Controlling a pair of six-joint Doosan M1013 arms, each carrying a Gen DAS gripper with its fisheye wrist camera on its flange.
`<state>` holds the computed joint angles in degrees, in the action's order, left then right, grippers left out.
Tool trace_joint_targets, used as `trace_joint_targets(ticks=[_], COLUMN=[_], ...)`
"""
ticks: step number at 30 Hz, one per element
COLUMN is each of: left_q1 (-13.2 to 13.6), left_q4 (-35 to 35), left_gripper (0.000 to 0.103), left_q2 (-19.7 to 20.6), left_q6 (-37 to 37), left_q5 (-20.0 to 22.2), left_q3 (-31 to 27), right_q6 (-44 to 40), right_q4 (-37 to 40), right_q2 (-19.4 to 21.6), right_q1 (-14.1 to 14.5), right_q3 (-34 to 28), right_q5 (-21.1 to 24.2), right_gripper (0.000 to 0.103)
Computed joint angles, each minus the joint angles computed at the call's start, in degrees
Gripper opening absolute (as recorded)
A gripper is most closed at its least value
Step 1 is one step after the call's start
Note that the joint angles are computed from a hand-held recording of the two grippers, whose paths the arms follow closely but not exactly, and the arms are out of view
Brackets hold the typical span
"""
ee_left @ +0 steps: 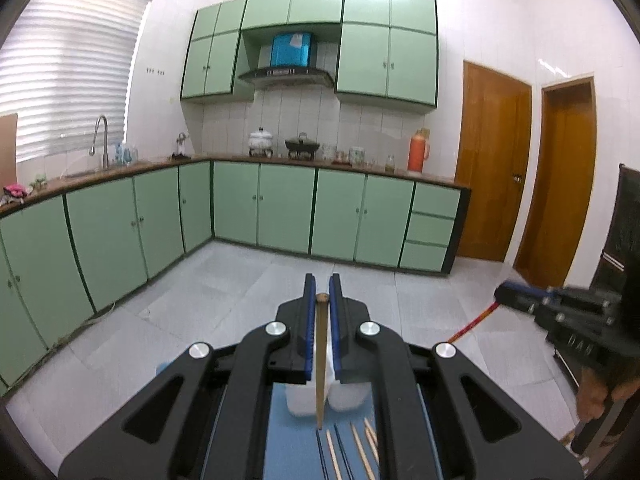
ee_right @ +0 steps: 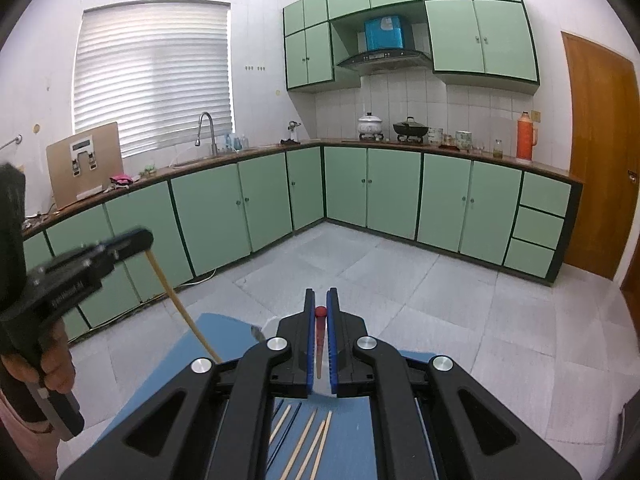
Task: Organize utensils
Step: 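Lift both chopsticks and carry them over the white holder, then drop both chopsticks into the holder and withdraw both tools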
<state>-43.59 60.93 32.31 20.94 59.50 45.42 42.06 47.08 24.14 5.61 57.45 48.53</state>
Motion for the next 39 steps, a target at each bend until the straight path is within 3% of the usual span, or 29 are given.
trace_joint_targets(ticks=[8,16,21,29,39], left_q1=[1.93,4.42,5.81,7.04,7.09], left_q4=[0.62,-3.10,-6.27,-10.01,-11.80], left_gripper=[0.006,0.006,0.006,0.006,0.007], left_q2=[5.62,10.89,12.84,12.56,11.14], left_q6=[5.67,7.94,8.80,9.09,8.89], left_q5=[-0.09,0.07,0.22,0.40,0.84], left_q3=[-11.15,-17.21,-17.62,-14.30,-11.22], right_q6=[5.23,11.13,12.74,13.07,11.14], right_q4=[-3.67,-9.32,-12.13,-13.75,-13.62], right_q2=[4.96,10.10,11.94,13.45,12.04], right_q1=[1.07,2.61,3.66,4.50,5.06], right_q3=[-8.08,-14.12,-15.25,-15.71,-12.46], right_q5=[0.54,2.23,3.00,5.06,4.76], right_gripper=[0.005,0.005,0.005,0.005,0.007])
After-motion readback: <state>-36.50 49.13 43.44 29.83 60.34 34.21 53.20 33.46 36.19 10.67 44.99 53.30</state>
